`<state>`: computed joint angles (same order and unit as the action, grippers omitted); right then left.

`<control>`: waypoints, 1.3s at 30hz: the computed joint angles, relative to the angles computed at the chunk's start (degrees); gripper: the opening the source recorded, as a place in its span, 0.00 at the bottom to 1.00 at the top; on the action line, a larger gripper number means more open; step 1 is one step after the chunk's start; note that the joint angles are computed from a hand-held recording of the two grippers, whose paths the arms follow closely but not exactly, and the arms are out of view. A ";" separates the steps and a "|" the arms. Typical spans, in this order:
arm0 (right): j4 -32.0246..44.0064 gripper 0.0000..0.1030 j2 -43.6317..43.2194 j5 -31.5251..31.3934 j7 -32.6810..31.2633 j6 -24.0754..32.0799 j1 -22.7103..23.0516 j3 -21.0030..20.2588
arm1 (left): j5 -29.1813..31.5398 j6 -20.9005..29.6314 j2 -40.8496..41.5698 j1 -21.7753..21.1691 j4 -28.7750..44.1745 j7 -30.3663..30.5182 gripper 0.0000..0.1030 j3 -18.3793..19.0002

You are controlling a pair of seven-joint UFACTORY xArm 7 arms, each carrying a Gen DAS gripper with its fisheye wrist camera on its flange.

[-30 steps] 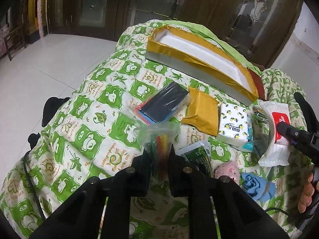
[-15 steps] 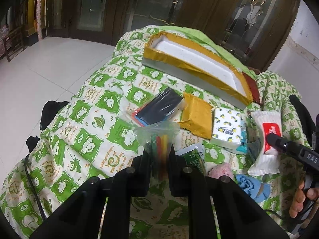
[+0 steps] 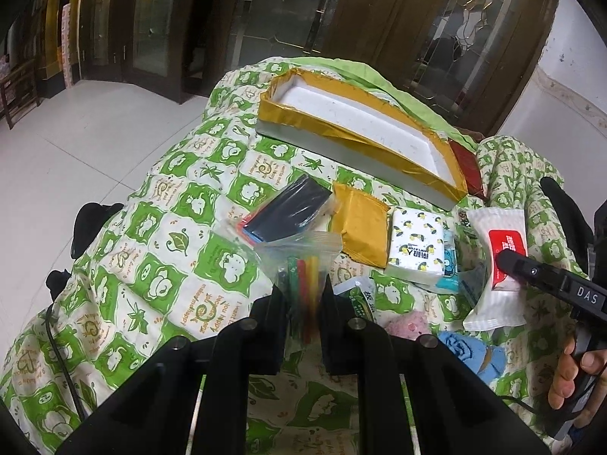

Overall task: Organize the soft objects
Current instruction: 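Carry the stick bag with the left tool while the right tool carries the wipe pack to the tray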

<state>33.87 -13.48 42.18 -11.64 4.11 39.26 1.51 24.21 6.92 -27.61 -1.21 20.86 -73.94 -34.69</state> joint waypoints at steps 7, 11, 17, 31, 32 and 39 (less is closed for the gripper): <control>-0.04 0.35 0.04 -1.62 1.29 0.16 -0.55 0.68 | 0.49 -0.19 1.24 0.49 0.54 0.17 0.13 -0.43; -0.05 0.35 0.07 -2.26 1.80 0.25 -0.65 0.77 | -0.04 -0.25 4.93 -2.55 1.67 2.95 0.13 2.67; -0.01 0.35 -0.06 -2.51 2.49 1.39 -0.80 0.58 | -2.43 -3.81 9.70 -8.83 2.40 8.48 0.13 8.42; -0.33 0.35 -0.10 -5.48 7.24 3.71 -4.23 2.91 | -8.46 -6.17 11.77 -11.39 2.69 14.59 0.13 9.93; -0.22 0.35 0.01 -5.51 7.26 3.74 -4.16 2.85 | -8.97 -6.28 12.03 -12.09 2.73 15.31 0.13 10.59; 0.52 0.35 1.12 -5.85 7.37 4.03 -4.57 3.03 | -13.90 -7.49 13.97 -17.52 3.05 21.04 0.13 15.32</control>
<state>34.39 -12.37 36.33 -4.27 8.15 34.69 4.54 10.31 -0.57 -13.64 -18.74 23.91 -52.90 -19.37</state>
